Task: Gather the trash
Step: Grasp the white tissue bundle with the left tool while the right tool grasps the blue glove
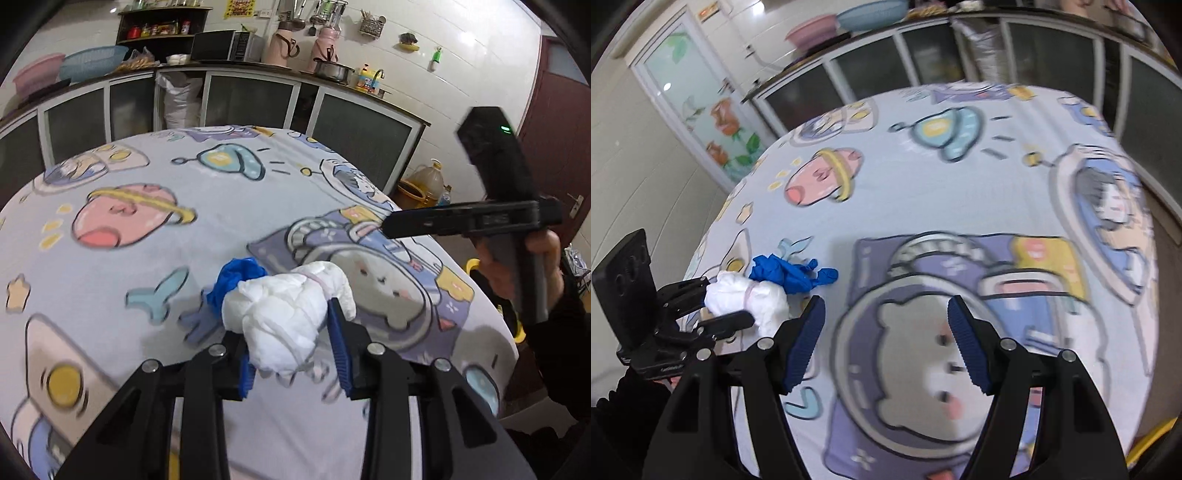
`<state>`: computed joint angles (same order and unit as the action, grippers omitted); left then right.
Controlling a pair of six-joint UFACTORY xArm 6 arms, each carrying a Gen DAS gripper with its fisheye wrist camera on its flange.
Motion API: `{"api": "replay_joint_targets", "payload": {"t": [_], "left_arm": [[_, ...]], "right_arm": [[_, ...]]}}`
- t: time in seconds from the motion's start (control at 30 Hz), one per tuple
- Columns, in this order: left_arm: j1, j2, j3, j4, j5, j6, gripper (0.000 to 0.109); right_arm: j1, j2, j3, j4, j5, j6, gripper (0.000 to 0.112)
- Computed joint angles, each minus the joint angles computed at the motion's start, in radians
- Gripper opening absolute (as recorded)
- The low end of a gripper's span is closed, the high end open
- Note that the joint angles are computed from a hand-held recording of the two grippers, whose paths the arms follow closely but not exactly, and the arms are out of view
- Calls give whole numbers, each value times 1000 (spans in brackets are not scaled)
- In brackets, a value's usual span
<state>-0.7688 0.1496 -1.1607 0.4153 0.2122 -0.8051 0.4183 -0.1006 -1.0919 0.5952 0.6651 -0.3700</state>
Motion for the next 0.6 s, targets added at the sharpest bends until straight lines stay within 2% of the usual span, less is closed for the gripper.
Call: {"api": "replay_joint_targets", "payload": {"t": [0.2, 0.3, 0.37, 0.43, 0.53, 0.6], "left_arm": [[-6, -106, 164, 8, -20, -65, 38], [-12, -142, 219, 36, -28, -115, 48], [-18, -155, 235, 73, -27, -157, 60], [-25, -180, 262, 120, -34, -210, 67], [-32, -201, 286, 141, -34, -253, 67], [-31, -197, 284, 133, -31, -252, 67]], "right_arm": [[70, 29, -25, -18, 23, 3, 66], [92, 31, -29, -41, 25, 15, 66], [103, 36, -38, -44, 35, 14, 66], [110, 44, -52, -31, 59, 6, 66], [133, 61, -76, -30, 100, -10, 66], [167, 77, -90, -77, 93, -1, 65]]}}
